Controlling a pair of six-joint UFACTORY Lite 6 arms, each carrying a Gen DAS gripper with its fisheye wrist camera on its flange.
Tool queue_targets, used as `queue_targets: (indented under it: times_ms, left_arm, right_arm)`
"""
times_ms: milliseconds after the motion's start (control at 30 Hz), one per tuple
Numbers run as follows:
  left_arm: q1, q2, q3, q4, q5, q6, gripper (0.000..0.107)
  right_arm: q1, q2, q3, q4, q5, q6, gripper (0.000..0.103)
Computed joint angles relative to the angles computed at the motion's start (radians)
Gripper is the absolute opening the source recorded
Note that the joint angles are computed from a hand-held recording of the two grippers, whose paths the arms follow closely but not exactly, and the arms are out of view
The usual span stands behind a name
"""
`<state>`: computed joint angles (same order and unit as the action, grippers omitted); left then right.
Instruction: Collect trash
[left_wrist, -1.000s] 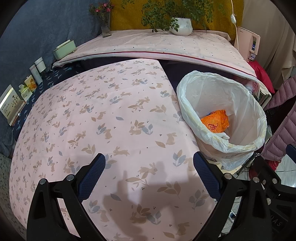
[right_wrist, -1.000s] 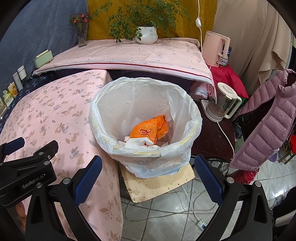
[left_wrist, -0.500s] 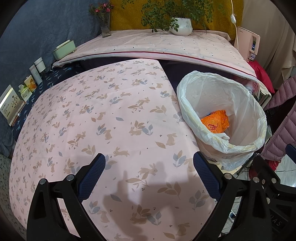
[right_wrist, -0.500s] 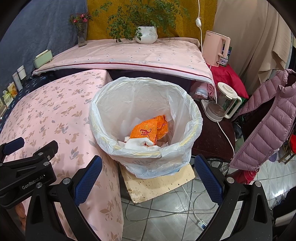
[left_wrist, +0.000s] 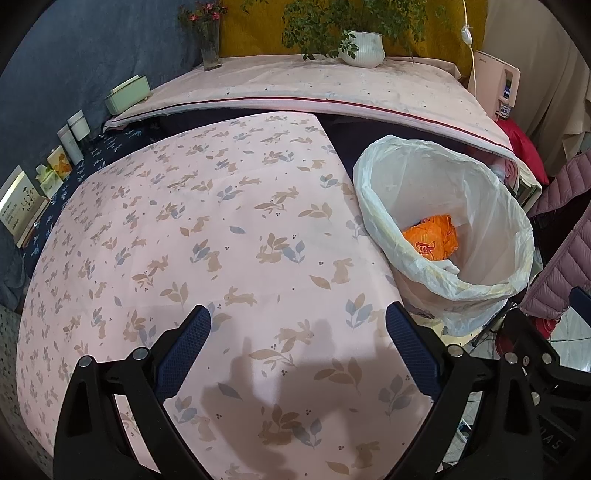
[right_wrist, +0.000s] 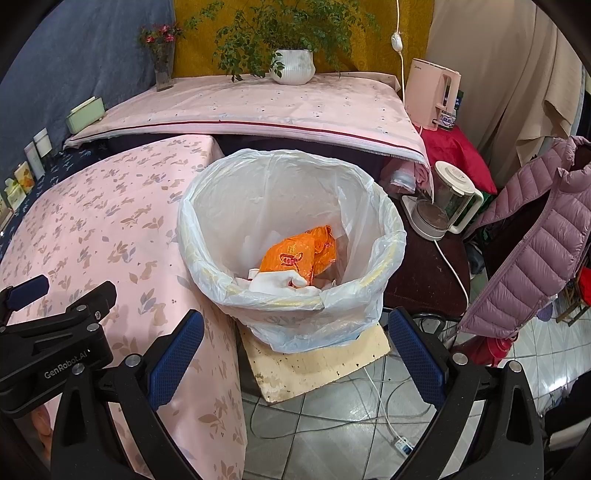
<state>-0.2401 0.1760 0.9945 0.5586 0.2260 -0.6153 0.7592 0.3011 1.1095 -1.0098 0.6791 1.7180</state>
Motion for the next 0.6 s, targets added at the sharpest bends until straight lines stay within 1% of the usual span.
queue_targets:
  times_ms: [233, 600]
  left_arm:
    - [0.001, -0.001, -0.009, 0.009, -0.007, -0.006, 0.091]
    - [0.0, 0.005, -0.009, -0.032, -0.004, 0.028, 0.091]
  right_arm:
    - [0.002, 0.002, 0.001, 0.003, 0.004, -0.002, 0.096]
    - [0.003, 0.001, 0.0, 0.004, 0.004, -0.002, 0.096]
